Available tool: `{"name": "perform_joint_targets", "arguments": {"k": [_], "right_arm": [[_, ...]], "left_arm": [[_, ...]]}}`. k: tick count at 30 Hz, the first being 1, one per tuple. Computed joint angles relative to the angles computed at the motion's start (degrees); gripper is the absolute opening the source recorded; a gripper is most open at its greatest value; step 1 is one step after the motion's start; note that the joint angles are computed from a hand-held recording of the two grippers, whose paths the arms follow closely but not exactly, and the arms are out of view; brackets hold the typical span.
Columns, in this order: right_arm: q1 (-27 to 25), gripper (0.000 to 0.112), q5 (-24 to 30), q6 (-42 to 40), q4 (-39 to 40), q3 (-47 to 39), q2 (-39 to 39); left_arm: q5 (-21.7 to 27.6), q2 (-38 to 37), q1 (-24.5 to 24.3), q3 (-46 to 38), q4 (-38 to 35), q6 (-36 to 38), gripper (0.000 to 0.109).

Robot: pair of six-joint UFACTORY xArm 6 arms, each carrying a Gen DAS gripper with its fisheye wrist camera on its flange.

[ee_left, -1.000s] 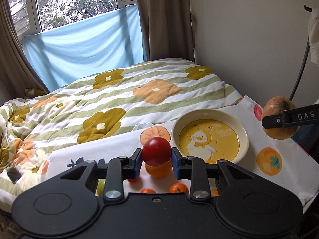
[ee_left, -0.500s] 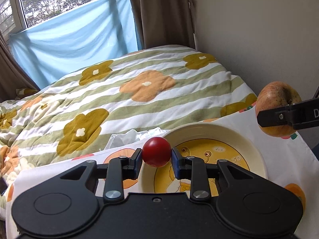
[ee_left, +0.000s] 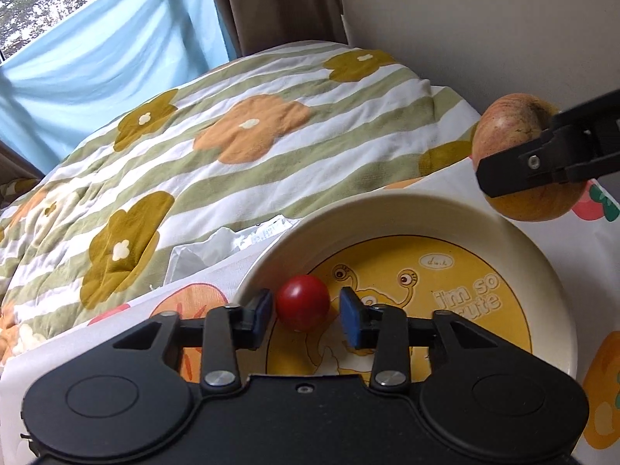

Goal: Organize fruits
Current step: 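Carry the brown apple with the right gripper while the left gripper carries the cherry tomato to the bowl, then release the cherry tomato and brown apple into the duck bowl with both grippers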

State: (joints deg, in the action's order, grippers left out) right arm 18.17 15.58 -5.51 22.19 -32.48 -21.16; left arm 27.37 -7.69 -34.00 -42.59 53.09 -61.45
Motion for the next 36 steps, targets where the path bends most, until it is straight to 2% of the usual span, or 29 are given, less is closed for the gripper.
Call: {"name": "perform_joint_targets", "arguments": {"k": [1, 2, 3, 4, 10, 15, 22, 26, 31, 34, 35, 36], "right_arm": [[-0.06, 0.091, 0.19, 0.24, -0.25, -0.29, 0.2], [-0.11, 0.091, 0.3, 0.3, -0.4, -0.43, 0.26], [-0.04, 0.091, 0.06, 0.01, -0.17, -0.3, 0.25], [-0.04, 0.091, 0.12, 0.13, -0.39, -0.44, 0.33], [0.47, 0.091, 0.92, -1.64, 0.44, -1.86, 1.67], [2.66, 0.091, 1.36, -7.85, 3.58, -2.95, 3.25], [7.8, 0.091, -3.53, -12.81, 1.28, -2.8, 6.16], [9.19, 0.091, -4.47, -16.49, 3.57, -3.37, 8.2], [9.79, 0.091, -5.78, -12.86, -1.64, -3.07, 9.58], [9.7, 0.092, -7.81, -6.74, -8.02, -1.62, 9.1], [9.74, 0.095, -9.4, -6.16, -8.64, -0.65, 8.39], [9.62, 0.103, -11.01, -5.32, -9.53, 0.43, 7.39]], "left_arm": [[-1.62, -0.65, 0.4, 0.52, -0.14, 0.2, 0.071], [-1.92, -1.63, 0.36, 1.07, 1.26, -1.12, 0.087], [-1.06, -2.52, -0.06, 1.35, 3.18, -2.8, 0.099], [-0.06, -3.54, -0.54, 1.64, 4.73, -3.93, 0.101], [1.11, -8.64, -0.29, 4.95, 1.82, -2.3, 0.101], [3.7, -12.79, -0.01, 7.79, -0.89, -1.27, 0.101], [7.99, -19.0, -0.38, 12.57, -3.76, -1.63, 0.101], [10.19, -21.18, -0.85, 13.89, -3.52, -2.71, 0.101], [11.5, -23.1, -1.05, 14.74, -5.42, -2.86, 0.101], [13.0, -24.41, -2.17, 15.21, -6.89, -3.6, 0.101], [13.43, -24.94, -2.62, 15.43, -7.11, -3.85, 0.101], [13.92, -25.53, -3.08, 15.61, -7.28, -4.02, 0.101]]}}
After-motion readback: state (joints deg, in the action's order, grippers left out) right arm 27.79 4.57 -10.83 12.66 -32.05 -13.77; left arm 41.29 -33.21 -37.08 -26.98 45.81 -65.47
